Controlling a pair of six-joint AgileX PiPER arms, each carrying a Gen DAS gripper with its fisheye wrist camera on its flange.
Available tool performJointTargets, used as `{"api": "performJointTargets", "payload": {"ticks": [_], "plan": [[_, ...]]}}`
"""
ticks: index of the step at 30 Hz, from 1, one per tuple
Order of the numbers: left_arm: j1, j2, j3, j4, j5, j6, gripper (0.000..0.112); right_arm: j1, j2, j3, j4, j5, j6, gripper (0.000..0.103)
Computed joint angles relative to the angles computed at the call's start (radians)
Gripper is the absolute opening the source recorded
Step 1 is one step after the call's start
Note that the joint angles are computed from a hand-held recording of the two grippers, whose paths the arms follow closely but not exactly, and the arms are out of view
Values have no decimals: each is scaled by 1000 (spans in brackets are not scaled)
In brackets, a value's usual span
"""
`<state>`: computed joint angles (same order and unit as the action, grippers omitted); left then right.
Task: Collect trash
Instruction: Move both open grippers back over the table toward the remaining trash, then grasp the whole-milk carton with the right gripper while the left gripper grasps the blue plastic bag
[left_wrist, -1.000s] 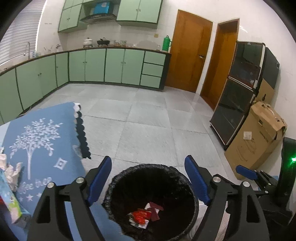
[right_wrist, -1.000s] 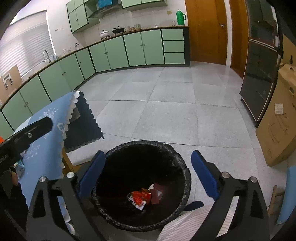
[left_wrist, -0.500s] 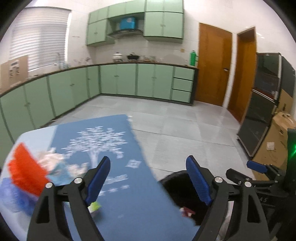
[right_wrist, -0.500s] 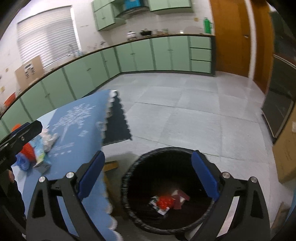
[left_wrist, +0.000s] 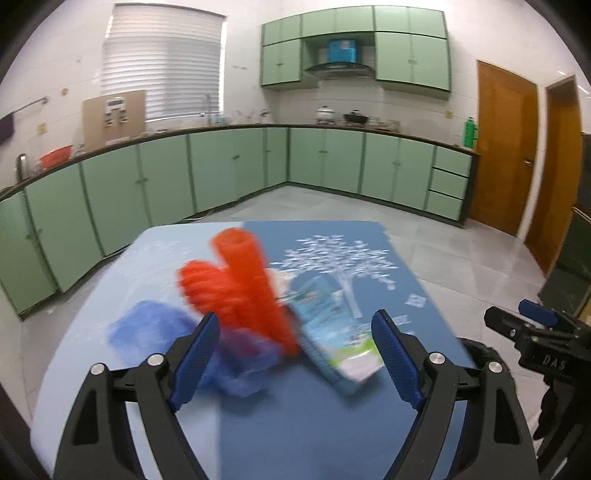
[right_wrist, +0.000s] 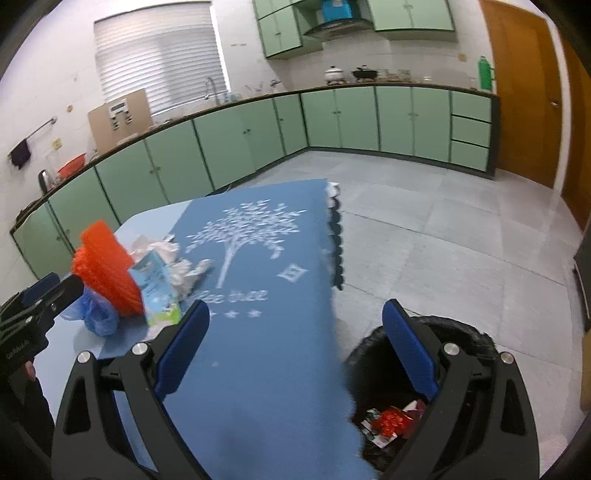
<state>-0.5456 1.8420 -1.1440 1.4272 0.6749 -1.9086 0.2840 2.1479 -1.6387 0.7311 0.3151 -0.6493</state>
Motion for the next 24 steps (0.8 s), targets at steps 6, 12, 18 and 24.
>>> {"api": "performJointTargets", "payload": {"ticks": [6,12,18,24], "plan": [[29,-61,128,27,31,-91,83,67,43,-52,-40,29,25,92],[48,-85,194,35,37,-132,82,127,104,-134,-97,81,63,92],[67,-95,216,36,28,-152,82,177,177,-246,-194,131,158,92],[96,-101,246,56,13,-183,83,211,267,-396,-346,211,295,92]]}}
